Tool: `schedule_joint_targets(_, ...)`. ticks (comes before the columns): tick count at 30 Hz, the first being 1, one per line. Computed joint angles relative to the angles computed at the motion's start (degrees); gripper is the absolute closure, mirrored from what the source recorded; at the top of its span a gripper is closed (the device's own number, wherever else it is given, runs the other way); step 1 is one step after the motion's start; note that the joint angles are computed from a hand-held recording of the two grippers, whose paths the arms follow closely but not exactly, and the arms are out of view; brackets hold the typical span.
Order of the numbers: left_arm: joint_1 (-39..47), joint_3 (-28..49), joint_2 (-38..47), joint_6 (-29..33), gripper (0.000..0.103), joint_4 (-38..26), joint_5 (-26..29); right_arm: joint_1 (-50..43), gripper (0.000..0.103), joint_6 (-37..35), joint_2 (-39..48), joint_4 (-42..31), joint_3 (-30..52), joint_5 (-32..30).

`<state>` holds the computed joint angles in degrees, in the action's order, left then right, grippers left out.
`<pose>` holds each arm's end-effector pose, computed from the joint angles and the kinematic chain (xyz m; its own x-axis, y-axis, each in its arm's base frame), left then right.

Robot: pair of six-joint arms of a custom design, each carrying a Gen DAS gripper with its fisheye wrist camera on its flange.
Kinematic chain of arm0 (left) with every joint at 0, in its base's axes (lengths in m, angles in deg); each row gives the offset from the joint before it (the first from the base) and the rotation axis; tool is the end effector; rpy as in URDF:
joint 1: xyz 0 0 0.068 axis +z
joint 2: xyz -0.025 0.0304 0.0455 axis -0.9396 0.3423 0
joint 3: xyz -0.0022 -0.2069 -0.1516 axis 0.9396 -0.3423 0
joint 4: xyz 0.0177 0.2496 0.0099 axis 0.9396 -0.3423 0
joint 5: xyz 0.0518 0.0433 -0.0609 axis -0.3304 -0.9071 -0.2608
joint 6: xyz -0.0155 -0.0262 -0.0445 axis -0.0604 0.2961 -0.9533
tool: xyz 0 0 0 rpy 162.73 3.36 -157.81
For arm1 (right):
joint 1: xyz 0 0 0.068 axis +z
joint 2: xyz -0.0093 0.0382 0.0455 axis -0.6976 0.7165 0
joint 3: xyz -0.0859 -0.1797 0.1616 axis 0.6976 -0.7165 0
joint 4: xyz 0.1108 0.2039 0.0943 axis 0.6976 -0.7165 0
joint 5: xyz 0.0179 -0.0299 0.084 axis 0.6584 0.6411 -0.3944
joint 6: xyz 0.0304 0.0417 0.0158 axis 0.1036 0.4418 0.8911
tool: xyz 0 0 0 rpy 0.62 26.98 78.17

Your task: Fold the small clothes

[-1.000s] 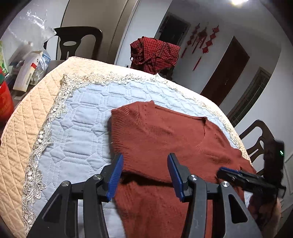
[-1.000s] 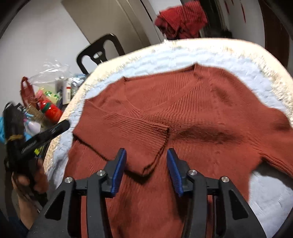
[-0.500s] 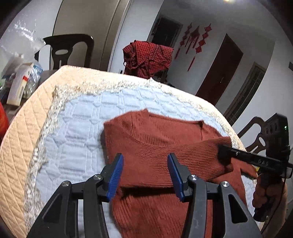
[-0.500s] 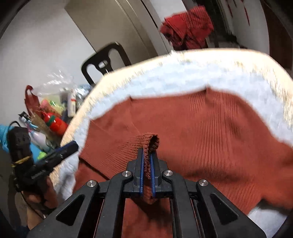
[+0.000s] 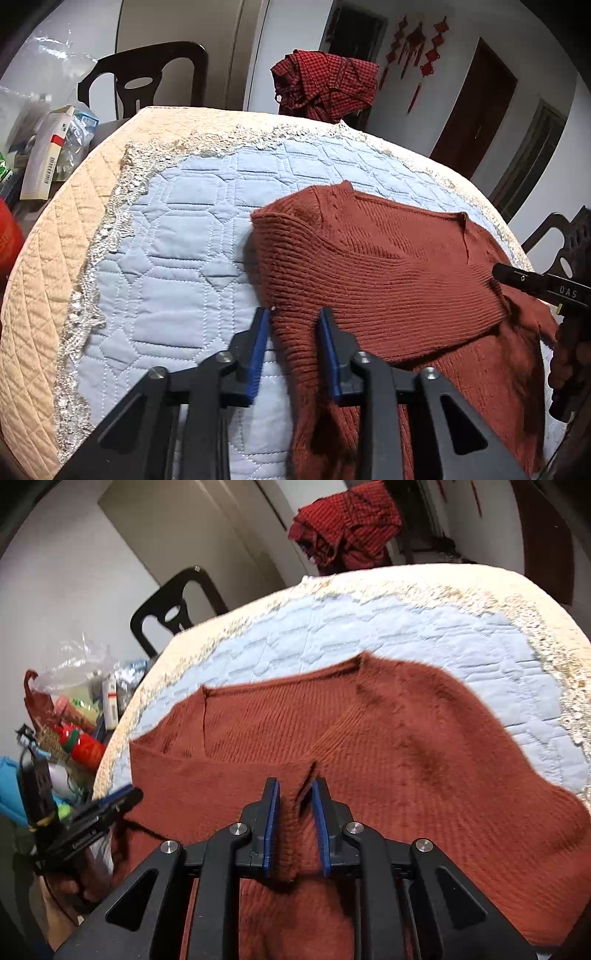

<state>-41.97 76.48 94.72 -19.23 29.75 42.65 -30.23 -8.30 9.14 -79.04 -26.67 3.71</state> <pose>0.1532 0.0593 0.1619 -0.7729 0.0502 -0.6326 0.2351 0.9486 -0.2120 0.1624 0.0470 0.1684 -0.8030 0.1887 -0.5653 -0.0511 0.9233 0.3808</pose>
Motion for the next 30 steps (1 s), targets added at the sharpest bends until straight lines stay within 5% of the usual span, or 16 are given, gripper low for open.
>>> schedule_joint_targets(6, -1.8, 2.2, -4.6, -2.2, 0.077, -2.0, 1.3, 1.4, 0.084, -1.0, -1.1, -1.4, 1.2, 0.3)
schedule_joint_targets(12, -14.7, 1.1, 2.0, -10.5, 0.078, 9.2, -8.4, 3.2, 0.084, -0.4, 0.2, 0.6, 0.6, 0.5)
schedule_joint_targets(15, -9.9, 1.0, 7.2, -8.7, 0.08, 12.6, -5.1, 4.1, 0.084, -0.6, 2.7, 1.9, 1.2, 1.3)
schedule_joint_targets(20, -7.2, 0.6, 5.8, -6.7, 0.081, 11.3, -4.2, 4.6, 0.086, -2.3, 10.7, 5.0, 2.4, 2.4)
schedule_joint_targets(27, -0.9, -0.4, -7.1, 0.7, 0.082, -2.3, 1.3, 11.8, 0.086, -1.0, -4.7, -5.5, 1.3, 9.8)
schedule_joint_targets(30, 0.0, -2.0, -10.4, 4.5, 0.082, -6.3, 1.9, 14.7, 0.086, -0.3, -3.1, -5.6, -0.1, 11.2)
